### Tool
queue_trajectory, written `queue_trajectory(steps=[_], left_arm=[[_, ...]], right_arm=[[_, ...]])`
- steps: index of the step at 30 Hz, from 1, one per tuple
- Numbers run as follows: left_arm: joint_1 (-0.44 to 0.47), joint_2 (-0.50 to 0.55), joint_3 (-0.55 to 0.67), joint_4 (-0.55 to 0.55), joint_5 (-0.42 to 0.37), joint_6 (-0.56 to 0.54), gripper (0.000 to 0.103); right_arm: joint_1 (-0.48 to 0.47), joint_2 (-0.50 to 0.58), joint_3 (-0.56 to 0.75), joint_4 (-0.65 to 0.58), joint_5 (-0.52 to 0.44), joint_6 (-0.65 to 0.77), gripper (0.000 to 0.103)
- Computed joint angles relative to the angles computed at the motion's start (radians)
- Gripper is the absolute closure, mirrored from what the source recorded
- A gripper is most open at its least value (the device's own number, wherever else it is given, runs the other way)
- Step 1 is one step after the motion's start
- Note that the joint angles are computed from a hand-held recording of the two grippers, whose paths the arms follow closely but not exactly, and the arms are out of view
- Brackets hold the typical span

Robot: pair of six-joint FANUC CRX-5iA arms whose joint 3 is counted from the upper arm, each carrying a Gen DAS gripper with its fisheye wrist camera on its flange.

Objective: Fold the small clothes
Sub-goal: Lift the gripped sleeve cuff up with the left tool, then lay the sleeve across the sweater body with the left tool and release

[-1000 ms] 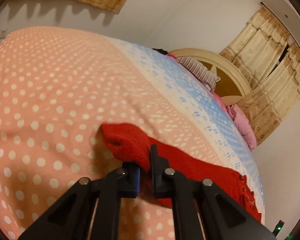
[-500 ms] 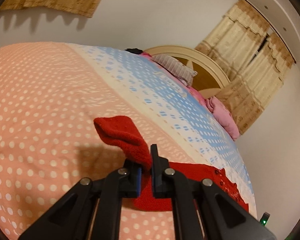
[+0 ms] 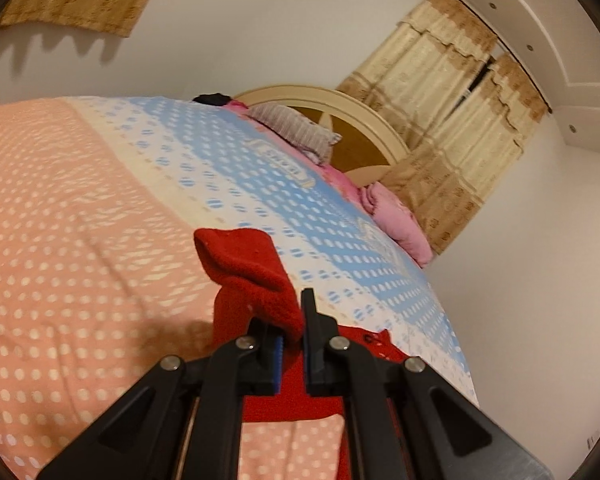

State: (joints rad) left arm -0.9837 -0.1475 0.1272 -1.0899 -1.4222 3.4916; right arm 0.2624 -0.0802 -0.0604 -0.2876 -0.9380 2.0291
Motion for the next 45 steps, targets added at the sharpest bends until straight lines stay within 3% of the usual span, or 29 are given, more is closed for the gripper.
queue_trajectory(steps=[7,15,19,24,41,45], left_arm=[[0.018,0.023,0.048,-0.008,0.087,-0.041,0.097],[0.051,0.078,0.133,0.023,0.162,-0.164,0.097],[0.066,0.105,0.172,0.042,0.2,-0.203,0.097],[0.092,0.153,0.238,0.066,0.272,-0.236,0.097],[0.188,0.4,0.505,0.246,0.475,-0.386,0.097],[0.196,0.485,0.58,0.305,0.493,-0.44,0.097]], right_arm=[[-0.003,0.001,0.002,-0.005,-0.002,0.004,0.023],[-0.006,0.004,0.008,-0.011,-0.011,0.004,0.022],[-0.052,0.006,0.064,-0.088,-0.104,0.06,0.022],[-0.131,-0.049,0.087,-0.201,-0.151,0.118,0.022],[-0.338,-0.088,0.108,-0.359,-0.33,0.238,0.022],[-0.367,-0.096,0.097,-0.376,-0.356,0.264,0.022]])
